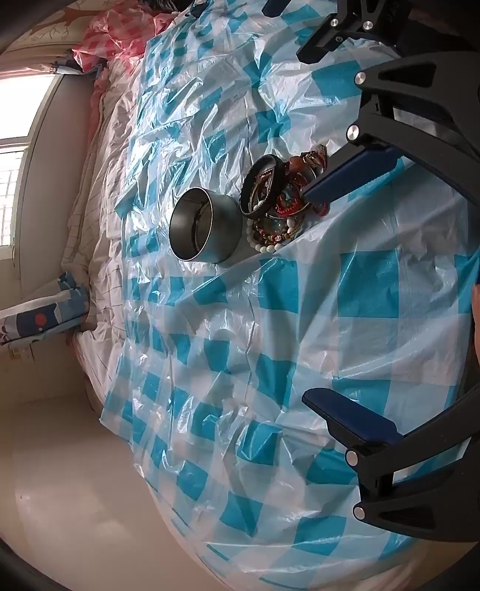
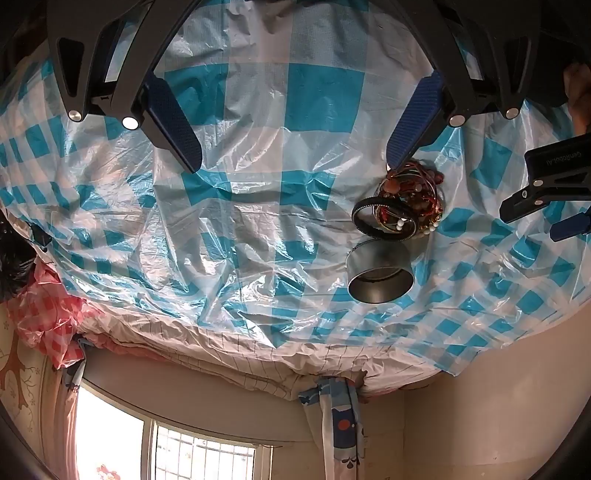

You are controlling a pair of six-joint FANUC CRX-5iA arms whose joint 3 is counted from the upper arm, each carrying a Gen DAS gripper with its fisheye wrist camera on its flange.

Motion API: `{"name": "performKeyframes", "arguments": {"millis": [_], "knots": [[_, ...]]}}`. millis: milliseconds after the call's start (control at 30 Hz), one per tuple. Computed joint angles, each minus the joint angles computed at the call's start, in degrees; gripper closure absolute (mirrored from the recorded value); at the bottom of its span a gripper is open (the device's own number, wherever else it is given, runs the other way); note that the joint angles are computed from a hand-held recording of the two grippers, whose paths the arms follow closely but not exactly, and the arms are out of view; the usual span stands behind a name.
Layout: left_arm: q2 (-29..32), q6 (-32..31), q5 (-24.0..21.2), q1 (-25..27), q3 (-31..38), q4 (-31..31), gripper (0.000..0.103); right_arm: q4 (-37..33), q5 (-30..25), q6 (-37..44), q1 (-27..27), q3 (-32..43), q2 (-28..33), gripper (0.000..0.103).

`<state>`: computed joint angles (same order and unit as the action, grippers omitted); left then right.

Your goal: Organize jewelry

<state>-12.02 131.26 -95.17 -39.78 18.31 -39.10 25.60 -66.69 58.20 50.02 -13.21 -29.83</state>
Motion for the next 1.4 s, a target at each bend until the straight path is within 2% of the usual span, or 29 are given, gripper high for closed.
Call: {"name": "performKeyframes", "arguments": {"millis": [400, 633, 1400], "knots": [[0.0, 0.0, 0.0, 0.0, 0.0, -0.1, 0.007, 0.1, -0.1, 0.0, 0.1, 0.0, 0.1, 0.007], [-1.3, 1.1, 1.6, -0.9, -0.9, -0.6, 0.007, -1.2, -0.4, 1.1, -0.4, 0.5, 0.3, 0.007], [-0.3, -0.1, 0.5, -2.4, 0.0, -2.4, 0.007, -2.3, -0.9, 3.4, 0.2, 1.4, 0.8, 0.007]]}}
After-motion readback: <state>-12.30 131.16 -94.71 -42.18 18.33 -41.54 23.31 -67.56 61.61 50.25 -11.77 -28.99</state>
